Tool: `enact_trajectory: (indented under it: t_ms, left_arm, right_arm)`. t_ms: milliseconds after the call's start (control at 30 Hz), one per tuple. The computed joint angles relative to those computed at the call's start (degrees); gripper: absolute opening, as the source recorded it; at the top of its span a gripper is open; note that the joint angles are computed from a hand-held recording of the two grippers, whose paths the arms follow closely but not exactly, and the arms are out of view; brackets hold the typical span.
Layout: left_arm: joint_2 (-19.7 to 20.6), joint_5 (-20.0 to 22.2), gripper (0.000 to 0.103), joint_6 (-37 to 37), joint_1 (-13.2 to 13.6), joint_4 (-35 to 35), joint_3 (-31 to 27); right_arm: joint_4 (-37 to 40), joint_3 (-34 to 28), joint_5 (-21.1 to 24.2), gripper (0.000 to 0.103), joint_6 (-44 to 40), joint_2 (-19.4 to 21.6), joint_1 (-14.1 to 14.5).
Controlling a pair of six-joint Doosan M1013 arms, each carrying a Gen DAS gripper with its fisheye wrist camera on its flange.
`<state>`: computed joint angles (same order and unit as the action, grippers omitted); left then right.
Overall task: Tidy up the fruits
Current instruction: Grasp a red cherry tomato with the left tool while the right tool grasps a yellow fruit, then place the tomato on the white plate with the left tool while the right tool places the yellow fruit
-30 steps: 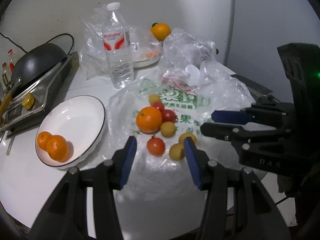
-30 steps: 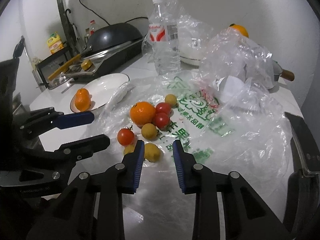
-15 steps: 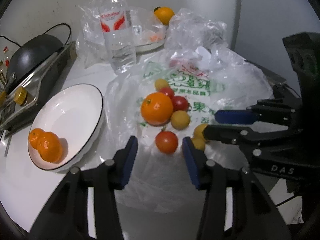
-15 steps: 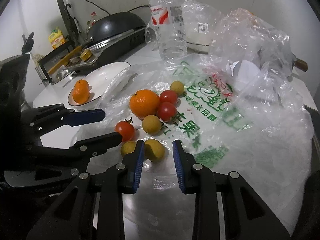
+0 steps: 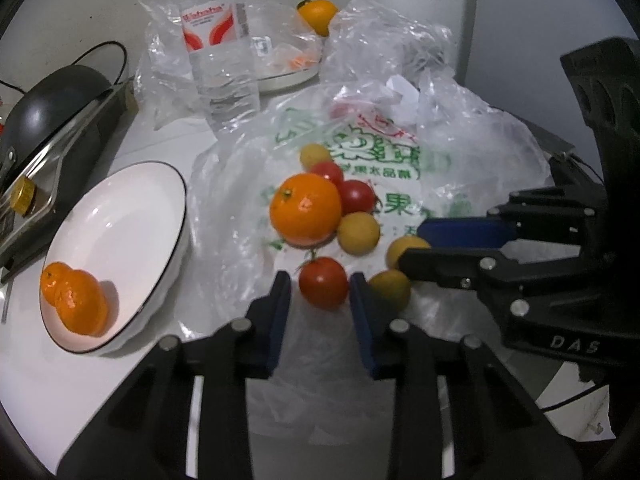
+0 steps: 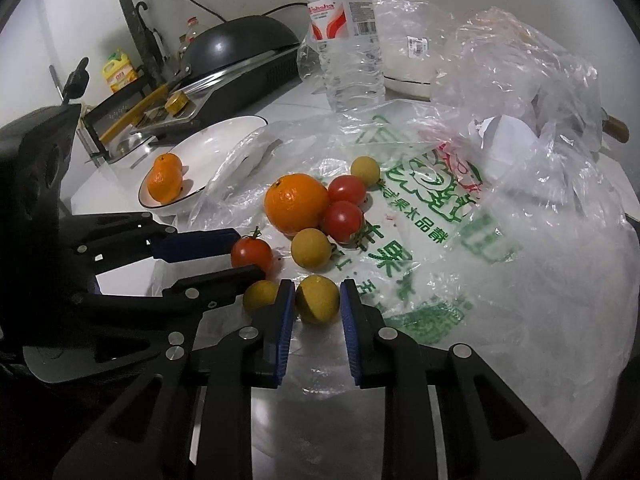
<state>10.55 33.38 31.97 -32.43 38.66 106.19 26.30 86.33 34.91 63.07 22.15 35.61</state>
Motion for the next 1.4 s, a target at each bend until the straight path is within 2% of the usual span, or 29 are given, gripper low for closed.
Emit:
enact_trajectory:
  t_ms: [367, 667, 933, 1133, 1400]
  left_arm:
    - [-1.13, -2.25, 0.027, -0.75, 0.37, 0.43, 1.09]
    - [-3.85, -3.1, 0.027, -4.7, -0.1, 6.5, 2.04]
    - [-7.05, -2.03, 0.027, -10.91, -0.05, 13.52, 4.17]
    - [-8.79, -1.1, 0.028, -13.98, 0.77, 16.25, 6.15]
    - [-9.79, -1.34, 0.028, -15.35, 2.7, 16.39, 8.19]
  right_arm:
    - [-3.8, 0.18, -1.83, 0.024, 2.91, -0.98, 0.57]
    - [-7.46, -0.1, -4.3, 0.024, 6.15, -2.15, 1.19]
    - [-9.68, -0.77, -5.57, 0.024, 7.02, -2.67, 2.88]
    - [-12.67, -2.68, -5.4, 0.024, 8.39, -1.99, 4.21]
    - [-13.39, -5.6, -3.96, 0.024, 8.6, 0.03, 5.81]
